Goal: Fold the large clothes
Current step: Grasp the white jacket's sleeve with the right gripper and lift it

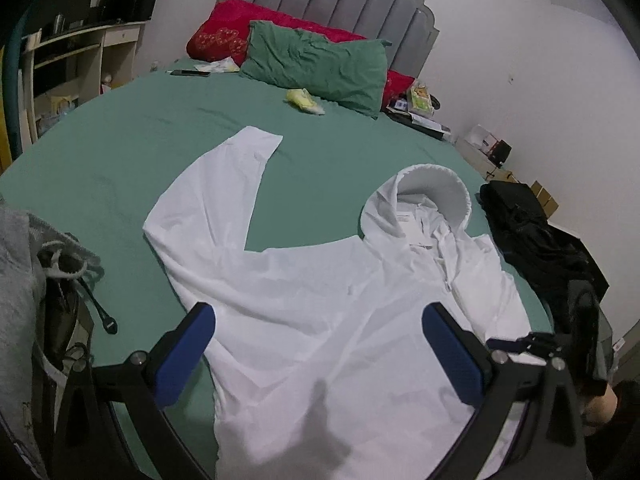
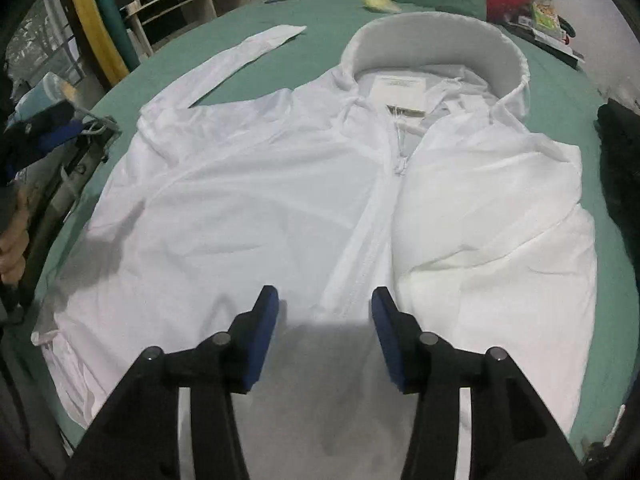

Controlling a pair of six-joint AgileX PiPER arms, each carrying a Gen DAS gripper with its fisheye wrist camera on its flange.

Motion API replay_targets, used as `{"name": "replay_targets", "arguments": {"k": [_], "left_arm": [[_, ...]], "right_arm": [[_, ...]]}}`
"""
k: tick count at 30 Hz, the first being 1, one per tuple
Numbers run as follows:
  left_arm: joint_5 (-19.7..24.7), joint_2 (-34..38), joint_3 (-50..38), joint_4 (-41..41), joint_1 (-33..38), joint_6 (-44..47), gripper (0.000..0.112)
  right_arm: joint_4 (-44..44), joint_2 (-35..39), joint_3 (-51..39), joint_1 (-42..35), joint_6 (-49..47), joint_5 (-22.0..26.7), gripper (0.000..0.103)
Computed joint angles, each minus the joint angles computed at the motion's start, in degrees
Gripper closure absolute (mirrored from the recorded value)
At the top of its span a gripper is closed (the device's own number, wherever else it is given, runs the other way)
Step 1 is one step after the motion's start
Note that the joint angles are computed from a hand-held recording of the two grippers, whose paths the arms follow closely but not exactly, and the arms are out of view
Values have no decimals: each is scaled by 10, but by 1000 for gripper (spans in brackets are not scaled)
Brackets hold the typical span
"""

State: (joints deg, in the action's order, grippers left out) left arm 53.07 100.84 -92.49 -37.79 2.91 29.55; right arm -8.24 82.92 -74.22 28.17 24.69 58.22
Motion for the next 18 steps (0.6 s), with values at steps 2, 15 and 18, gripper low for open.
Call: {"name": "replay_targets", "arguments": {"k": [2, 15, 18], "left_arm": [[-7, -3, 5, 2, 2, 7, 9], [-3, 53, -46, 43, -4, -29, 9], [15, 66, -55, 53, -3, -43, 9]], "right_arm": [[-17, -24, -2, -39, 5, -14, 45], [207, 135, -81, -428, -176, -137, 46], [240, 161, -102, -433, -208, -158, 99]]}}
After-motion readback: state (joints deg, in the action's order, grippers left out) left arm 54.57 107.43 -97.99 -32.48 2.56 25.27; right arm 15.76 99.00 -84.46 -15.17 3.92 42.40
